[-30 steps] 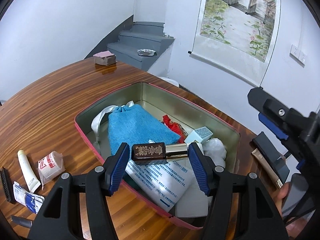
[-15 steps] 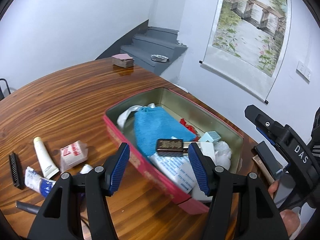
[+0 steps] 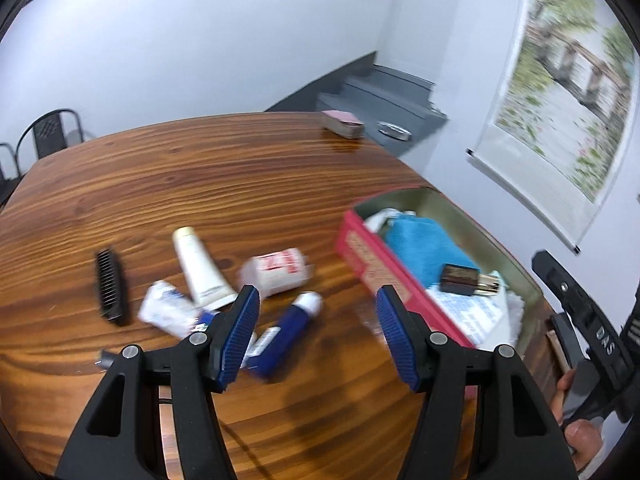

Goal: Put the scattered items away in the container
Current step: 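Carry the white packet and brown box over the red tin while opening both grippers, then move the left gripper to the black rectangular case on the table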

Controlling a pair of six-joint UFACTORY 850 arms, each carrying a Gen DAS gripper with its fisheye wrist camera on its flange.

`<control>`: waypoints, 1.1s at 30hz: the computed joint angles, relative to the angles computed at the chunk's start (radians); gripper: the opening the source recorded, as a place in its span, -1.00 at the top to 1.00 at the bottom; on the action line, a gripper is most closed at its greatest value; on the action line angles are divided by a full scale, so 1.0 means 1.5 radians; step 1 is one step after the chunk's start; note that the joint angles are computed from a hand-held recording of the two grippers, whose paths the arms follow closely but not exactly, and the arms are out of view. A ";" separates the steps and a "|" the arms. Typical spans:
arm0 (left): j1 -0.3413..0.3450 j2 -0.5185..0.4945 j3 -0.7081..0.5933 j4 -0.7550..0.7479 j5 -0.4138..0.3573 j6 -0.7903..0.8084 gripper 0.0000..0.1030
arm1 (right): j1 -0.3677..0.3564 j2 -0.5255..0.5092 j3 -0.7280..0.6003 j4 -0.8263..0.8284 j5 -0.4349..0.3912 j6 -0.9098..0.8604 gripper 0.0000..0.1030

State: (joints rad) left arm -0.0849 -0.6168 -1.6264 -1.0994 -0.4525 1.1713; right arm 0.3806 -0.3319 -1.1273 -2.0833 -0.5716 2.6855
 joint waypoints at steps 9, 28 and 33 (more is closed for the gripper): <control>0.047 -0.010 0.004 0.030 0.020 -0.051 -0.38 | 0.033 -0.024 -0.021 -0.025 -0.003 -0.056 -0.65; 0.098 -0.088 -0.069 0.128 -0.013 -0.196 -0.39 | 0.080 -0.076 -0.080 -0.051 0.058 -0.114 -0.78; 0.094 -0.097 -0.073 0.182 -0.010 -0.280 -0.39 | 0.088 -0.081 -0.084 -0.054 0.052 -0.131 -0.86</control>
State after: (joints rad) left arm 0.0555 -0.7617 -1.7365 -0.8262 -0.4675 0.7506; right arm 0.5129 -0.4528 -1.2526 -2.1636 -0.4941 2.4891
